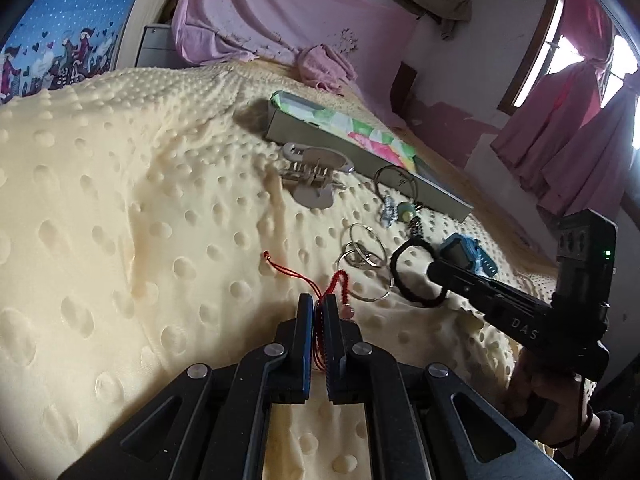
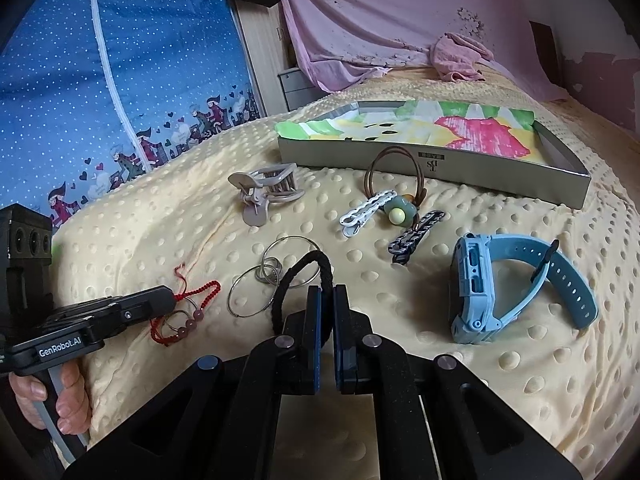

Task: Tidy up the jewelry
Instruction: 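Carry the bracelet and hair tie into the bear-picture tray while both tools open to release them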

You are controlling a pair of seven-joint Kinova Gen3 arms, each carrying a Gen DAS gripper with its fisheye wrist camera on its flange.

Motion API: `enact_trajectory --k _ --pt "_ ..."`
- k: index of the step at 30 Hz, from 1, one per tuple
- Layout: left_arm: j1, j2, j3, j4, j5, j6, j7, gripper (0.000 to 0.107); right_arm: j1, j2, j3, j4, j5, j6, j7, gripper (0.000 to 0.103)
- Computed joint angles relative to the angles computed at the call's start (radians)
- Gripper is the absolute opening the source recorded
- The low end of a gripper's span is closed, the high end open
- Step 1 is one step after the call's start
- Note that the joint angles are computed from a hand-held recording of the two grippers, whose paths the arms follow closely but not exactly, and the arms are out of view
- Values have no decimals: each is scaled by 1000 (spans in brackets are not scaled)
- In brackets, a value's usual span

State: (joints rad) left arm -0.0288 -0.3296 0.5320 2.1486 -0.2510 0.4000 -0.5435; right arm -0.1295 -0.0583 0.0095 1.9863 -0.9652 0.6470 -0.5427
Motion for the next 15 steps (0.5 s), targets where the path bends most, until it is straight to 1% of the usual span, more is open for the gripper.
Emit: enact_trajectory --k 2,5,7,8,10,11,12,13,15 --pt "0 19 4 -17 -2 29 3 8 -1 2 -2 -4 13 1 -15 5" --pt "36 47 -22 -34 -9 57 -3 11 1 11 -4 -11 26 3 -34 5" --pt "62 61 -40 -38 -23 50 -12 21 3 13 -5 -12 28 3 -38 5" --pt "66 65 -40 -41 -36 46 -9 25 3 13 -6 -12 30 2 -40 5" --pt "79 80 -48 -48 -56 37 -10 39 4 14 -8 -12 33 1 -40 5" --pt "79 89 -43 -54 -74 40 -4 40 4 15 -8 -13 36 2 -41 5" --pt "67 102 -19 -68 -108 58 19 40 5 16 -8 -14 38 2 -41 5" --pt "69 113 -13 -78 -130 74 33 40 5 15 -10 -13 40 0 -44 5" --pt "88 126 -19 -89 -159 92 53 40 5 15 -11 -13 41 -1 -47 5"
